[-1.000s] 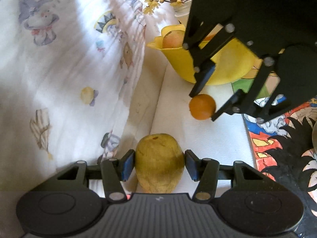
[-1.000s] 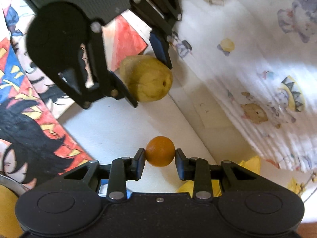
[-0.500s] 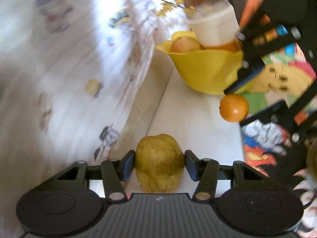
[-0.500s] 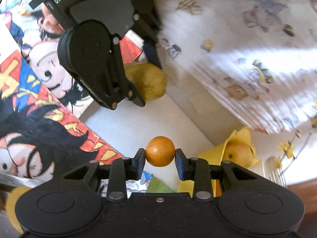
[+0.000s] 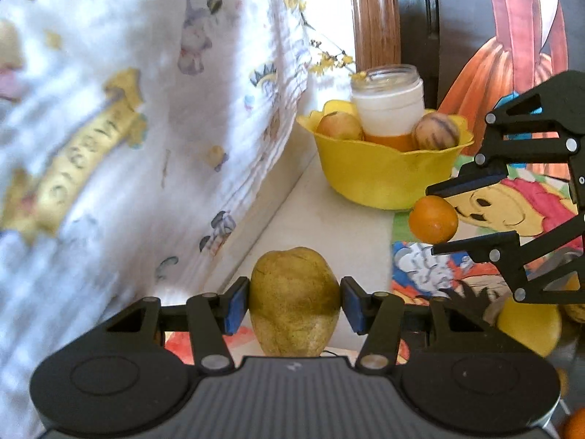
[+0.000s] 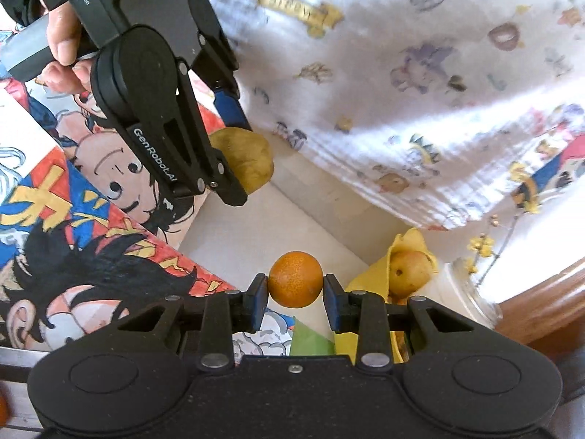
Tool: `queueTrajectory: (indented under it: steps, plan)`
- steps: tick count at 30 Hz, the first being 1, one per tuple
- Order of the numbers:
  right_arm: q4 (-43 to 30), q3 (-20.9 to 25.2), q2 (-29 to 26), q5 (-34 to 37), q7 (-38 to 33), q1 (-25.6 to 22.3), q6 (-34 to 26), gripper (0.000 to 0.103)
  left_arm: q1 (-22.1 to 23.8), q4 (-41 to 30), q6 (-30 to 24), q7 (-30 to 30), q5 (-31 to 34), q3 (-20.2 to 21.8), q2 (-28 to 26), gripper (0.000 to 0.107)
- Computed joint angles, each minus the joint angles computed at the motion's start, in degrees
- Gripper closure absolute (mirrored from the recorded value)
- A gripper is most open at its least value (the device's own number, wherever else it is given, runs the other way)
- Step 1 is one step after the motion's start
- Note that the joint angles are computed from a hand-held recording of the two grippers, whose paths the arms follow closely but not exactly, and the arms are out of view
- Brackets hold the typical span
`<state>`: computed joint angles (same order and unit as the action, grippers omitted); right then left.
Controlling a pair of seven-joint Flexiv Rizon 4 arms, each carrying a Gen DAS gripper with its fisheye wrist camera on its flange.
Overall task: Organize fruits
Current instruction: 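Lift the pear with the left tool while the right tool lifts the tangerine, then carry the pear and tangerine over the metal tray with both tools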
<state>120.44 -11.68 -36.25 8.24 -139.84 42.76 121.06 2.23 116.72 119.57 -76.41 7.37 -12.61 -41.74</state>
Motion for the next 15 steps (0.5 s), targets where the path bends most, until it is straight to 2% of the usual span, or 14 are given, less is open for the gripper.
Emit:
queueTrajectory:
  steps: [3, 9, 15]
  plan:
    - [2.8, -0.3, 0.8, 3.4, -1.2, 2.0, 4.5, 0.069, 0.7, 4.4, 4.4, -1.4, 1.6, 0.3, 2.3, 0.049]
    - [8.9, 0.4, 4.2, 15.9, -6.7, 7.8, 12.5, 0.069, -3.9, 11.8, 13.6, -2.6, 1.4, 4.3, 6.7, 0.049]
    - [15.4, 4.4, 12.4, 30.8, -12.2, 13.3, 17.1, 0.069, -6.2, 22.0, 18.0, -6.6, 2.3, 4.9, 15.3, 0.049]
